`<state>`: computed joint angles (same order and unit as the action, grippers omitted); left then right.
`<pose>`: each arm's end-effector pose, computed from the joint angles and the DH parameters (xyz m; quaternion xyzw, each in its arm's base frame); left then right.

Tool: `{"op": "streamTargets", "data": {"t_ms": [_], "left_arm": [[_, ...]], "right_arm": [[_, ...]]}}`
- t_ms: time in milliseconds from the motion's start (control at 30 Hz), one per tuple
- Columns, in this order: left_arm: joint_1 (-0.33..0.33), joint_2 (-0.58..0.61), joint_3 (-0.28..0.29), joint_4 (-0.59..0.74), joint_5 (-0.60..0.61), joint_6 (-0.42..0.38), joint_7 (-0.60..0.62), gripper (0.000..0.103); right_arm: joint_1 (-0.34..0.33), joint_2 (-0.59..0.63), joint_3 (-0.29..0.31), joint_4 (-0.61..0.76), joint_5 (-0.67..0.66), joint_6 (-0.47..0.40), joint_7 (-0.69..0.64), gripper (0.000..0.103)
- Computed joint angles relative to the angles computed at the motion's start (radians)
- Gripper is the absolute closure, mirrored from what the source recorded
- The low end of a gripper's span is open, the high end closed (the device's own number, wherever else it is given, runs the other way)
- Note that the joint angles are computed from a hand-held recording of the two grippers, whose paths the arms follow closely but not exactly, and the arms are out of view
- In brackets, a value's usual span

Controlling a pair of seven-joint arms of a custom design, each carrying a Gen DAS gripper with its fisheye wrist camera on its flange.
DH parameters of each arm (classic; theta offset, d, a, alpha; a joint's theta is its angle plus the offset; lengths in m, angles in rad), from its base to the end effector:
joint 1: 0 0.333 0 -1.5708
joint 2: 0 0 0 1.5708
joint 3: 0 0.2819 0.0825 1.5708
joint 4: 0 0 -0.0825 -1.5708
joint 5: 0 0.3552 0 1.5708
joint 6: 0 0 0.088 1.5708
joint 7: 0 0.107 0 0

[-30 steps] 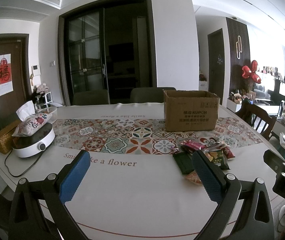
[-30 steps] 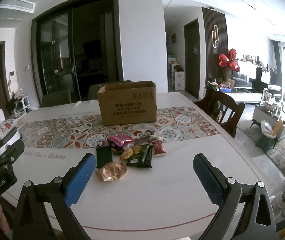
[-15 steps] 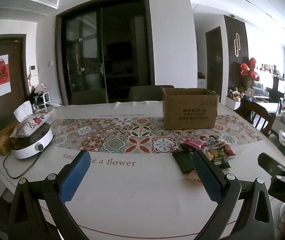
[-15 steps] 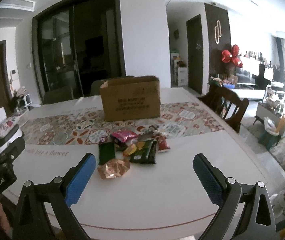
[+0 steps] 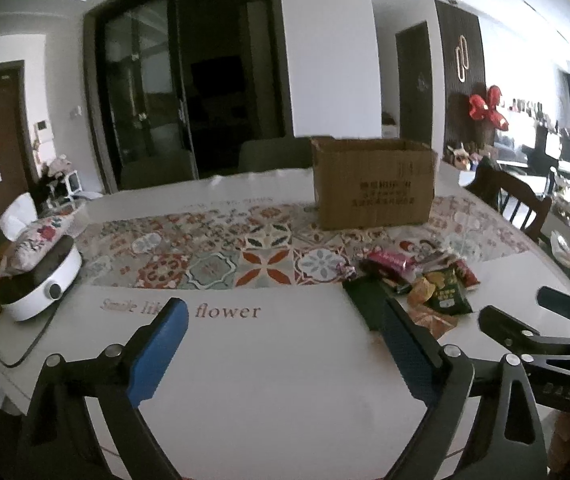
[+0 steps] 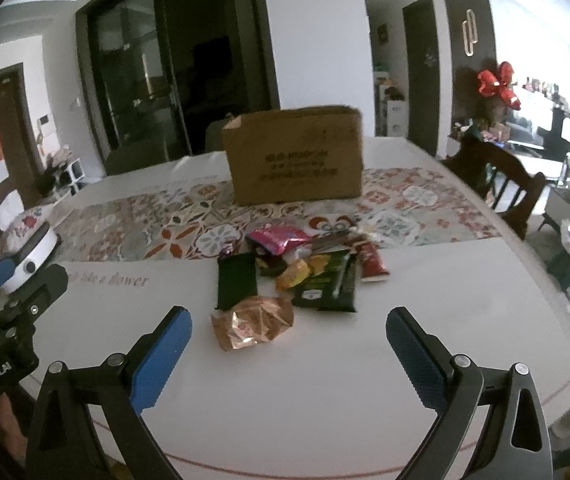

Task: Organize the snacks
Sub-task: 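Lower the left tool onto the dark green bar while the right tool grips the tan pastry bag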

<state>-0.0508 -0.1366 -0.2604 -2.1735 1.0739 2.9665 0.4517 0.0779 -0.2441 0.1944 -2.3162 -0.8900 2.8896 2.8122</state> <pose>0.4762 -0.2212 0.5077 -0.5539 0.6712 -0.3525 0.3440 0.4602 0.1808 0.4956 -0.5749 0.6840 -0.2935 0.3398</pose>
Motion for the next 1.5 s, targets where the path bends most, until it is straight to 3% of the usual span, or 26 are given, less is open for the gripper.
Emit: {"op": "streamTargets", "data": {"t_ms": [167,433,600,733,1033,1100,1267,1500], "left_arm": [[-0.040,0.085,0.031,0.035,-0.170,0.024,0.191,0.012],[-0.099,0.238,0.047,0.143,-0.660,0.003,0.696,0.027],[-0.081,0.318,-0.012,0.240,-0.963,-0.056,1.013,0.032],[-0.070,0.387,-0.049,0.349,-1.137,-0.146,1.196,0.032],[-0.122,0.487,-0.003,0.500,-1.220,-0.277,1.231,0.032],[-0.127,0.506,-0.003,0.525,-1.229,-0.303,1.227,0.034],[-0.152,0.548,0.008,0.582,-1.211,-0.342,1.211,0.034],[-0.218,0.605,0.051,0.664,-1.109,-0.395,1.092,0.034]], "right_arm": [[0.035,0.105,-0.047,0.053,0.097,0.055,-0.106,0.010],[0.121,0.238,-0.120,0.117,0.398,0.074,-0.390,0.019],[0.151,0.274,-0.139,0.142,0.477,0.078,-0.479,0.019],[0.159,0.312,-0.136,0.163,0.640,0.102,-0.610,0.024],[0.181,0.371,-0.147,0.207,0.807,0.111,-0.708,0.033],[0.180,0.378,-0.146,0.210,0.830,0.113,-0.726,0.041],[0.130,0.382,-0.080,0.204,1.062,0.117,-0.911,0.048],[0.176,0.332,-0.157,0.136,0.956,0.144,-0.818,0.059]]}}
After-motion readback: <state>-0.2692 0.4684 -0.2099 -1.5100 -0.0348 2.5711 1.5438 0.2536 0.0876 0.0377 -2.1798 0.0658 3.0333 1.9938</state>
